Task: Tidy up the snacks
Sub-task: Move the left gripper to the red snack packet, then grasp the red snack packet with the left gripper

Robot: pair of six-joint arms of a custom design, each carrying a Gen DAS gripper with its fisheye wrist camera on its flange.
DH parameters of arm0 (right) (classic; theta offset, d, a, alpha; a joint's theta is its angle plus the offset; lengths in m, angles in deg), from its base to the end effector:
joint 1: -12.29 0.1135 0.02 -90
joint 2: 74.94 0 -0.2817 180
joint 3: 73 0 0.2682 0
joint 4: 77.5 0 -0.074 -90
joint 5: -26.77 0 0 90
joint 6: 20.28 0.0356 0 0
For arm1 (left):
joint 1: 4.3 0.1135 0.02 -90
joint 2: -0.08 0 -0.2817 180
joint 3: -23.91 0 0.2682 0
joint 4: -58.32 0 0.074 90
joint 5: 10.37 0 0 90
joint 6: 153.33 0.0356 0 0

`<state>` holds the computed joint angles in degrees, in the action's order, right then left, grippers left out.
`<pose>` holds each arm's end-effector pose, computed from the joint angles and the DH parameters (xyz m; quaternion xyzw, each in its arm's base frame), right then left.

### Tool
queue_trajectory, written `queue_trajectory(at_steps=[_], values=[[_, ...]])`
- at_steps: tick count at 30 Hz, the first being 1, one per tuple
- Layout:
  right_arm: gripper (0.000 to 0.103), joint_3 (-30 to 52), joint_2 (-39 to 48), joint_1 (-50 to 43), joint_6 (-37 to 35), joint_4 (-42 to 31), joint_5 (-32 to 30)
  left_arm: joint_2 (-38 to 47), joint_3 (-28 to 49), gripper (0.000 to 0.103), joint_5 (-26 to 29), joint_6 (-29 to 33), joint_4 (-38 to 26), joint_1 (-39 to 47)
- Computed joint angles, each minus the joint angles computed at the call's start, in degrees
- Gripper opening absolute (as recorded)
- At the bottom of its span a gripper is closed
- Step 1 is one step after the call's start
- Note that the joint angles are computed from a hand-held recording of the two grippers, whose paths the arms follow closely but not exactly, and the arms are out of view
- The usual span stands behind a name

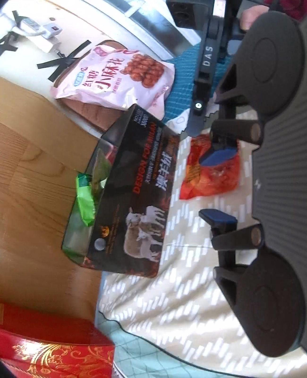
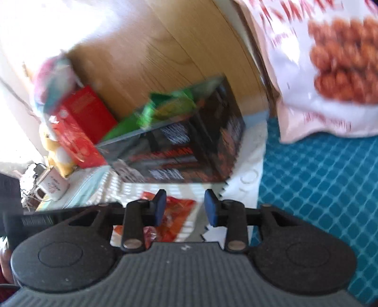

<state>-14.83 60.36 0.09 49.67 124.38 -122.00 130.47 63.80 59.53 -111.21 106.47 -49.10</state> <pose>0.3316 -0.0405 -0.0258 -0.2031 0.8196 0.3776 0.3800 0.2070 -0.1883 -0.0125 -0.0947 0.8985 -0.1775 0.3901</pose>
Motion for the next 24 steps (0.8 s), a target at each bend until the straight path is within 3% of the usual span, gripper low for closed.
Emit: queue_trajectory(at_steps=[2,3,6,8,14,20,24], values=[[0.028,1.5,-0.6,-0.2,-4.9,-9.3,-2.3,-0.4,-0.4,0.037,1.2,-1.2,0.1,-0.5],[0.028,0.8,-0.7,-0.1,-5.5,-9.6,-2.7,-0.7,-0.6,0.037,0.2,-1.7,-0.5,-1.3],[0.027,-5.4,-1.9,0.4,-5.5,-0.7,-1.4,-0.9,-2.4,0.033,-3.2,-4.2,-0.5,-4.7],[0.026,-6.7,-2.5,0.1,-7.8,-1.9,-2.3,0.5,-5.5,0.032,-5.5,-7.1,3.5,-7.6],[0.026,-11.5,-2.2,-2.7,-23.2,-9.5,-4.8,1.4,-11.6,0.031,-15.8,-20.2,5.0,-21.4],[0.026,-16.1,-0.7,-6.5,-35.2,-13.1,-6.0,-0.8,-12.1,0.031,-24.6,-36.5,-5.7,-35.5],[0.027,-16.6,1.5,-10.4,-44.9,-20.4,-6.8,-2.2,-11.4,0.031,-27.8,-45.9,-13.1,-43.3]])
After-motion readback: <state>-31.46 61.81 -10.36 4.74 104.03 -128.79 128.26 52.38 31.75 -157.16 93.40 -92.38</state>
